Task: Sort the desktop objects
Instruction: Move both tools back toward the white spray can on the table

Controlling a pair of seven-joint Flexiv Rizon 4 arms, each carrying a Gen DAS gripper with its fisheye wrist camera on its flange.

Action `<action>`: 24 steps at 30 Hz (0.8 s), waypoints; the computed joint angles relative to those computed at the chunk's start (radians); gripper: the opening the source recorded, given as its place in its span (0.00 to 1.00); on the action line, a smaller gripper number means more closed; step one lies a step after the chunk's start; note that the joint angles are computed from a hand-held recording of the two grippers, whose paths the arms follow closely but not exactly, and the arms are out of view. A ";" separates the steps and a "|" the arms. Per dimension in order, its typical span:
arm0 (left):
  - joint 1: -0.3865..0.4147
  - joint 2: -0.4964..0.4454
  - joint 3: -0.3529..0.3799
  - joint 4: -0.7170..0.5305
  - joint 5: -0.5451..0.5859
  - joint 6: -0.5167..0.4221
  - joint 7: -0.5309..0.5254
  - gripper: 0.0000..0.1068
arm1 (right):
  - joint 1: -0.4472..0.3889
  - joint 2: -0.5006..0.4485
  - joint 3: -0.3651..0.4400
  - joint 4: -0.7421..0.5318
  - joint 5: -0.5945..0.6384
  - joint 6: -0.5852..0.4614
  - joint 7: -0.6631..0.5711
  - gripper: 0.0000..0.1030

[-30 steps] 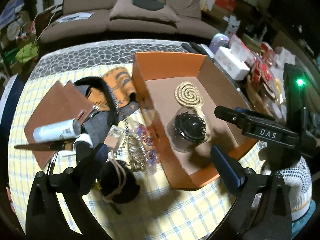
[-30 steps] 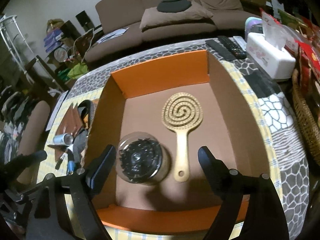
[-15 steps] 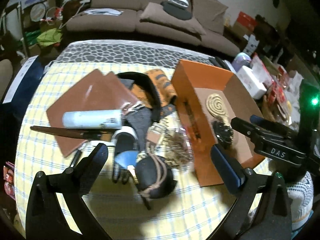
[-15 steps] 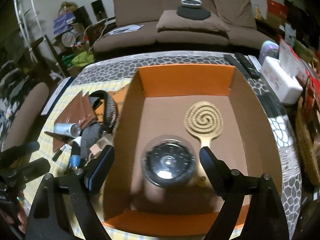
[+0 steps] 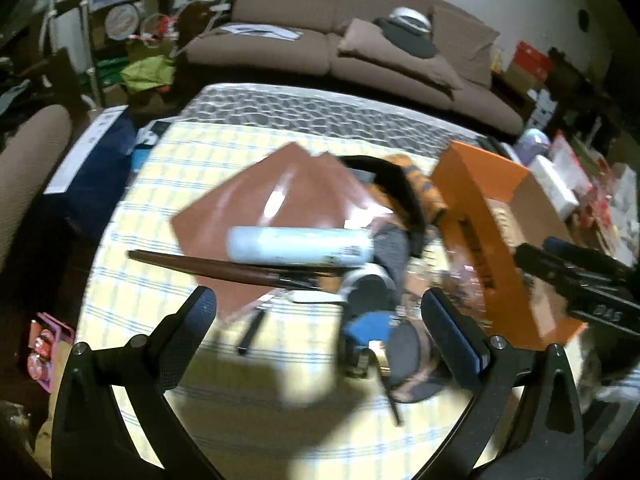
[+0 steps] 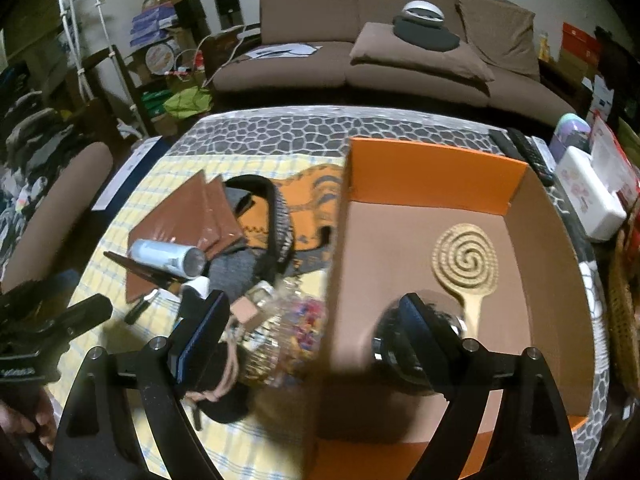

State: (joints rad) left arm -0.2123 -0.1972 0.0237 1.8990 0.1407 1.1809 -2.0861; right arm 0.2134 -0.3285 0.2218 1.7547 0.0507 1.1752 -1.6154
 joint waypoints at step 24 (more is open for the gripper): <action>0.095 -0.036 0.013 0.085 -0.117 0.067 0.130 0.96 | 0.059 -0.097 0.082 -0.142 0.124 -0.074 -0.008 0.85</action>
